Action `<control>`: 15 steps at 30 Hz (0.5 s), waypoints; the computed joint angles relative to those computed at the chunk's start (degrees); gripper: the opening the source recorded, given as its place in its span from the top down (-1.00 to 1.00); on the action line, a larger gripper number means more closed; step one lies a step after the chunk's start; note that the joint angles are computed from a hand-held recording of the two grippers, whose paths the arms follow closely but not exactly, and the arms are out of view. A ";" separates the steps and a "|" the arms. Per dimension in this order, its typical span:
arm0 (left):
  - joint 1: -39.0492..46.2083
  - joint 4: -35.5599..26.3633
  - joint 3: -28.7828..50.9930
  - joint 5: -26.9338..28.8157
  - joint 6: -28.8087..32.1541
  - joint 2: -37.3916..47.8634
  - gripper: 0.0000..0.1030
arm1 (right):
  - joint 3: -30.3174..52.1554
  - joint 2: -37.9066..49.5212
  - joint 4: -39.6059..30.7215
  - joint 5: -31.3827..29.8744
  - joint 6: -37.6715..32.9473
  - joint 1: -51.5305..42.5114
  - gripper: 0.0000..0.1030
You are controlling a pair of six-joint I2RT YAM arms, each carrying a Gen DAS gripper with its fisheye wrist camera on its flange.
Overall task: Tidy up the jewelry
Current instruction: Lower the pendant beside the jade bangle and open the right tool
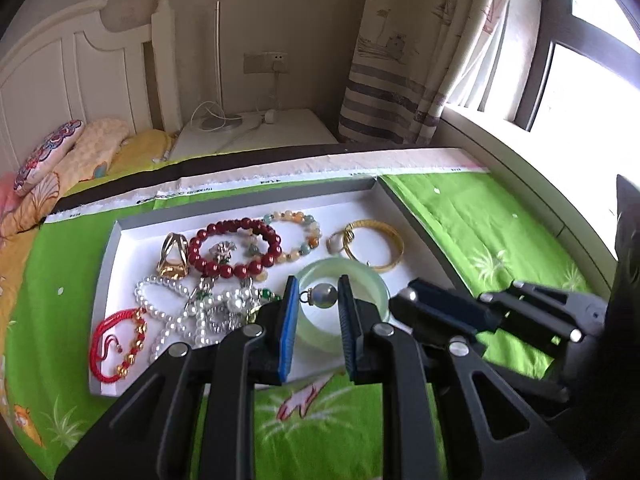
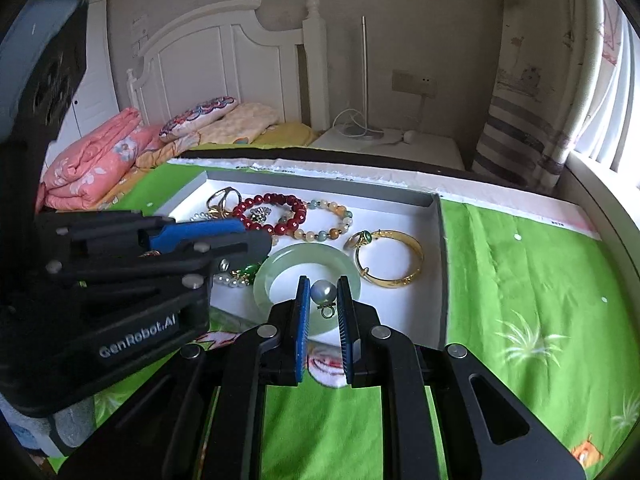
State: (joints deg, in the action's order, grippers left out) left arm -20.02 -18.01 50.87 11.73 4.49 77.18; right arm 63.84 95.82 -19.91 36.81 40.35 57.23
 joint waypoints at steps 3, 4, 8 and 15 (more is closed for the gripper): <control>0.18 0.28 1.25 0.10 -0.11 1.58 0.64 | 0.25 1.05 0.66 -0.45 -0.33 -0.60 0.72; 0.32 0.50 1.62 0.25 -0.29 2.15 0.64 | 0.09 1.11 0.90 -0.67 -0.32 -0.80 0.72; 0.48 1.26 2.09 0.77 -0.98 3.25 0.64 | 0.14 1.48 1.47 -1.02 -0.53 -1.19 0.72; -0.90 2.11 2.51 -0.21 -1.30 3.76 0.64 | 1.54 2.66 1.74 -1.63 -2.05 -1.68 0.72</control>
State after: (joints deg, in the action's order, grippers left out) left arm -20.92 -15.90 53.37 11.52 3.19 80.94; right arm 65.38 98.48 -18.17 35.18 38.30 55.55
